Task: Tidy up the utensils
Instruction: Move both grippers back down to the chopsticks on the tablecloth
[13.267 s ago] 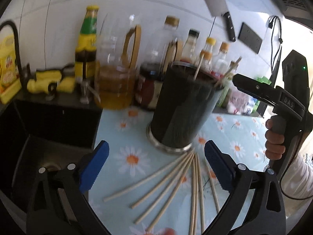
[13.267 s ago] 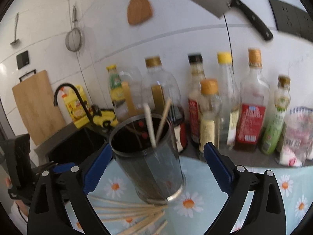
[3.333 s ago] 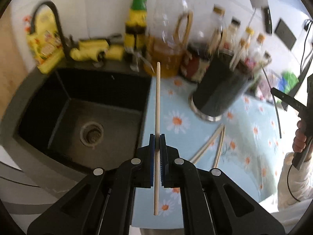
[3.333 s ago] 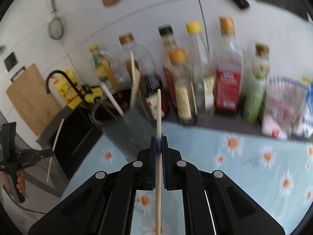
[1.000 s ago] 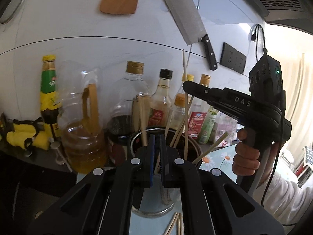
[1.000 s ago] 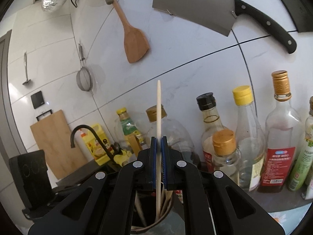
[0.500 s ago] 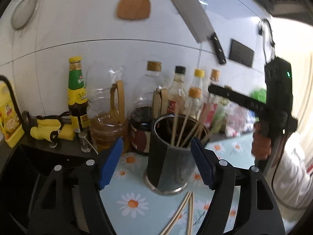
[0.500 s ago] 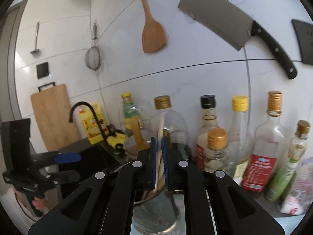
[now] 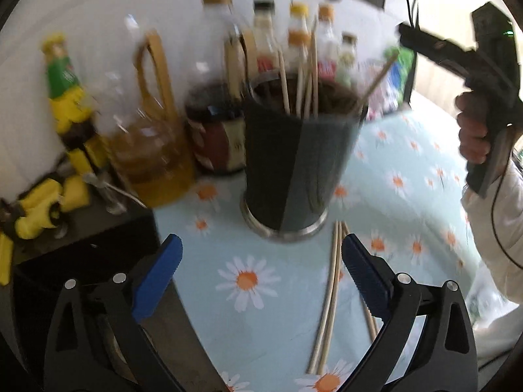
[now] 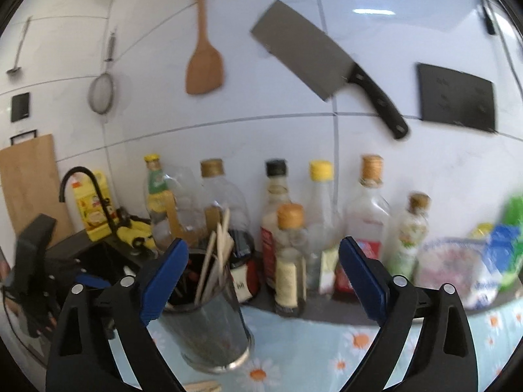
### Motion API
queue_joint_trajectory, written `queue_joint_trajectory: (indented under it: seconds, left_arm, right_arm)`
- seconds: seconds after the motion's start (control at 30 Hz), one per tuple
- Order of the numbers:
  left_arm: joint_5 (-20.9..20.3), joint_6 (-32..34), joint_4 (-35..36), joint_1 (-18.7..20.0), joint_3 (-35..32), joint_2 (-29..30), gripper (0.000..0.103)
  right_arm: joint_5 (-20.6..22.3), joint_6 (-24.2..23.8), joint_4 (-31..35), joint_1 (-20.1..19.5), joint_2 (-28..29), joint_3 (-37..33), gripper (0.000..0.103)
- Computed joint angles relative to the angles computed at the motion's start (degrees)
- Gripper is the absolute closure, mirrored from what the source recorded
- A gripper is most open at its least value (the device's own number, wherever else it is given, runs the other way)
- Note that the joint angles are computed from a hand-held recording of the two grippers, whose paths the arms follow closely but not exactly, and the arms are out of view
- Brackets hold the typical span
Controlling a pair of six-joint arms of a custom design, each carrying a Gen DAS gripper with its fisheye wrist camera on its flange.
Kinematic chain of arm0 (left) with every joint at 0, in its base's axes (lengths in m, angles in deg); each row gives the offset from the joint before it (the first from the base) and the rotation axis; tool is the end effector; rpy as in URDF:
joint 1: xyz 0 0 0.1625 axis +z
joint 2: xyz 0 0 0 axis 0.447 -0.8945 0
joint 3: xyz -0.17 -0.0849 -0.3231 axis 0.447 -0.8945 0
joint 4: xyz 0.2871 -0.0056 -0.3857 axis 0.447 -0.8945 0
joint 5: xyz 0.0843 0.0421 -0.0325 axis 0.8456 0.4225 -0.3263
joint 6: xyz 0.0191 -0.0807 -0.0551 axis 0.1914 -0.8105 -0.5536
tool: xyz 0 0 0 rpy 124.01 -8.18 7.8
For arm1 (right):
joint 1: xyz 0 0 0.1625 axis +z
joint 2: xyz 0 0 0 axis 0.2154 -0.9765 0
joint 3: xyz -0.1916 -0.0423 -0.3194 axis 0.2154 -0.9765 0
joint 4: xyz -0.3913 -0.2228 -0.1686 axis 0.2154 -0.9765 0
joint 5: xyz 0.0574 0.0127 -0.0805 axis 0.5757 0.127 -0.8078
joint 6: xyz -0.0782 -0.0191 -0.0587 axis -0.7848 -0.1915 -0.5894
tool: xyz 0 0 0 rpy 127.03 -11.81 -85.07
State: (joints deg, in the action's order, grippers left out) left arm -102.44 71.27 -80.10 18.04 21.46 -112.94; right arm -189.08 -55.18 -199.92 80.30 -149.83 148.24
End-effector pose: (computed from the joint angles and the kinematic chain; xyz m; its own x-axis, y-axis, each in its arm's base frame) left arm -0.3988 -0.6359 0.1477 -0.5039 0.7527 -0.4238 0.8491 0.5216 -0.0832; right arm 0.1417 -0.5394 0.4523 -0.7375 -0.0741 0.6713 -0.6628 0.2702 -0.6984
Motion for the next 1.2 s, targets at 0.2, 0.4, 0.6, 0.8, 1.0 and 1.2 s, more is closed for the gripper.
queue_joint_trajectory:
  seconds: [0.2, 0.4, 0.6, 0.8, 1.0, 1.2]
  left_arm:
    - [-2.48, 0.91, 8.71, 1.46, -4.0, 4.29, 0.006]
    - [-3.22, 1.23, 13.9, 2.24, -5.58, 7.05, 0.006]
    - [-3.73, -0.32, 18.25, 2.78, -9.05, 9.45, 0.006]
    - [-2.57, -2.79, 21.34, 3.01, -12.5, 11.94, 0.006]
    - [-1.61, -2.26, 24.25, 2.33, -12.96, 12.35, 0.006]
    - [1.17, -1.7, 25.04, 0.97, -11.26, 12.13, 0.006]
  right_arm:
    - [-10.74, 0.19, -0.91, 0.68, -2.67, 4.52, 0.01]
    - [-17.2, 5.03, 2.42, -0.41, -6.3, 9.6, 0.01]
    - [-21.61, 15.09, 12.22, -1.98, -10.56, 14.88, 0.01]
    - [-29.18, 24.33, 17.78, -0.56, -6.57, 15.37, 0.01]
    - [-24.81, 27.49, 22.95, -0.49, -5.46, 15.23, 0.01]
    - [-23.07, 26.43, 24.89, -0.56, -3.21, 14.25, 0.01]
